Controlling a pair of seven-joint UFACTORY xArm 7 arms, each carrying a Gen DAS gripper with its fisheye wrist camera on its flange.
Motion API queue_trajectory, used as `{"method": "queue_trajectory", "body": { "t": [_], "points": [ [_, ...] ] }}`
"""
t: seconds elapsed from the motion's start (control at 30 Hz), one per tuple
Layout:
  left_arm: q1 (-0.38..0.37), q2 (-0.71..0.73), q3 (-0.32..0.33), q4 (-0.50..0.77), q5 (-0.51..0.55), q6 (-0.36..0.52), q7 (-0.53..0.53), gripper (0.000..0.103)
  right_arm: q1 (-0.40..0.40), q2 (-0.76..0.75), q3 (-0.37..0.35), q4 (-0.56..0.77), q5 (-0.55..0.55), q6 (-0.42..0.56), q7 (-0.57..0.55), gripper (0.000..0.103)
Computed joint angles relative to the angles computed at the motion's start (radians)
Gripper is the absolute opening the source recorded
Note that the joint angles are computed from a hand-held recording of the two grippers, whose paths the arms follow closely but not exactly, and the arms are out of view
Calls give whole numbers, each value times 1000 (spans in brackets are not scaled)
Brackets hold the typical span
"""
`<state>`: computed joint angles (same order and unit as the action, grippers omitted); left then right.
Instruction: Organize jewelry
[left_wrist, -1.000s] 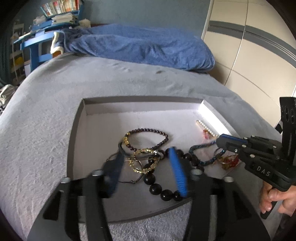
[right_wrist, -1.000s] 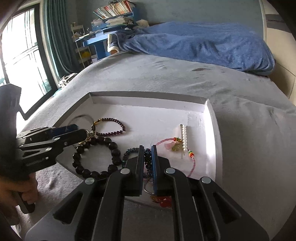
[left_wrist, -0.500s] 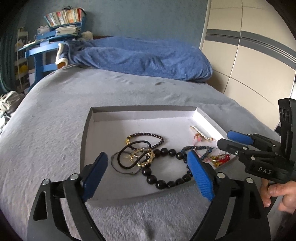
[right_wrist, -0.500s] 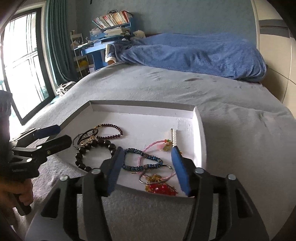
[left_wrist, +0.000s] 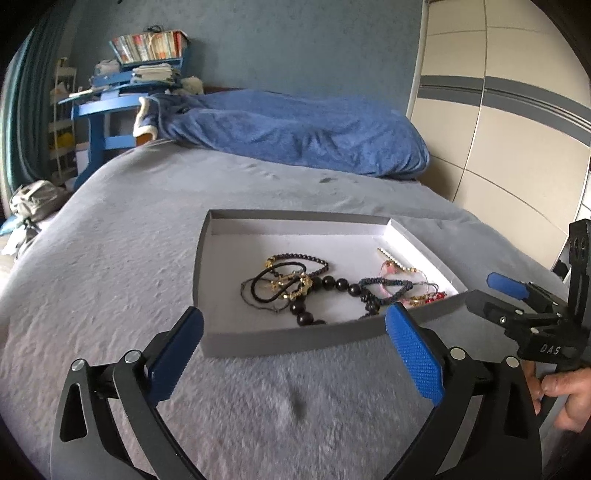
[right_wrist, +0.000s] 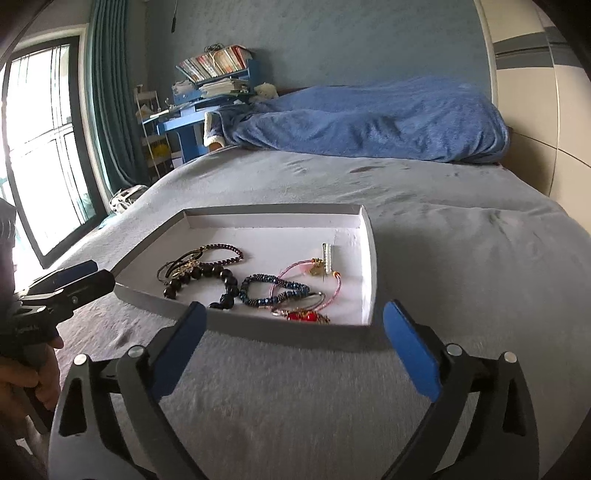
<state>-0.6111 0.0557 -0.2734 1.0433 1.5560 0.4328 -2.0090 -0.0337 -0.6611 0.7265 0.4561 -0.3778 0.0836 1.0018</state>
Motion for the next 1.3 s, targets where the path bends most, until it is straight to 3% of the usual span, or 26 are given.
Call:
{"method": "queue_trajectory", "body": {
  "t": [0.17,0.37,0.53,0.73,1.3],
  "points": [
    [-16,-27,-18,-32,5,61,-24,98,33,-55,3,-27,9,7,19,97],
    [-16,-47,-29,-70,-18,52,-38,98,55,-90,26,-45,13,28,43,97],
    [-7,-70,-36,-97,10,61,-109,98,59,-103,64,-35,-6,82,67,98],
    [-16,-61,-48,-85,4,87,-63,98,53,-124,88,-29,-46,87,81,97],
    [-24,-49,-44,-74,-20,97,-25,98,56,-104,63,-39,-54,68,100,98]
  ]
}}
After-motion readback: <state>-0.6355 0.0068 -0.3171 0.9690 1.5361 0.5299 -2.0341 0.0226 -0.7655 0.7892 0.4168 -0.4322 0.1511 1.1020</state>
